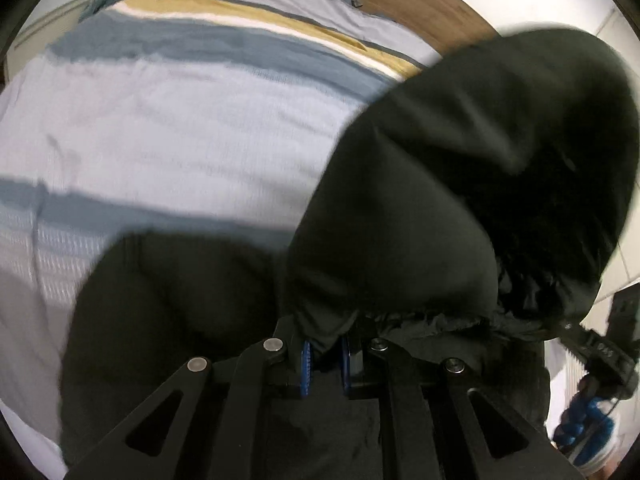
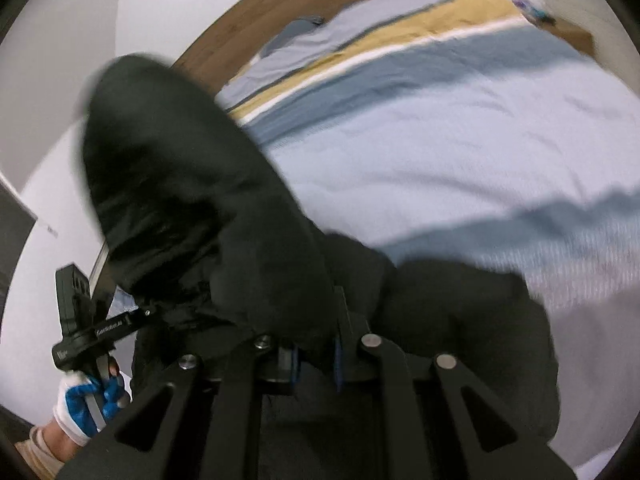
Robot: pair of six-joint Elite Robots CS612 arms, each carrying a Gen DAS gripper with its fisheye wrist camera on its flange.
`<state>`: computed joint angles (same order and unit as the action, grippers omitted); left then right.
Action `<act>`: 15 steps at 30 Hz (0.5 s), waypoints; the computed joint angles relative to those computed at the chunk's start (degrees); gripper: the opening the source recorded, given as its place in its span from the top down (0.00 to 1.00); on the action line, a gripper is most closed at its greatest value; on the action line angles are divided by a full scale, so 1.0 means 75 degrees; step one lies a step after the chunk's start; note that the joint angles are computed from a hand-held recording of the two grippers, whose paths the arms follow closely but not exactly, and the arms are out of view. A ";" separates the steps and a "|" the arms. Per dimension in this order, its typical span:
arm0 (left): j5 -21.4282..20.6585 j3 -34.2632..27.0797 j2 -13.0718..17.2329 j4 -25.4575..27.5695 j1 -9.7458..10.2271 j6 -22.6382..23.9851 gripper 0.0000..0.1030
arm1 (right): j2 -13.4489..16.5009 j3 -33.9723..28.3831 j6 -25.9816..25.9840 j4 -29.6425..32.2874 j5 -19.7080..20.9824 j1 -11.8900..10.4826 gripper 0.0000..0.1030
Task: Fold large clothes
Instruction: 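Lay the hem over the collar with both grippers and release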
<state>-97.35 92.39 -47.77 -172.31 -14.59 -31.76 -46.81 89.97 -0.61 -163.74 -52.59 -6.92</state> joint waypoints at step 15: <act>0.0416 0.0413 0.0080 -0.0200 -0.0204 0.0390 0.75 | 0.0032 0.0382 -0.0530 -0.0024 -0.0780 0.0096 0.81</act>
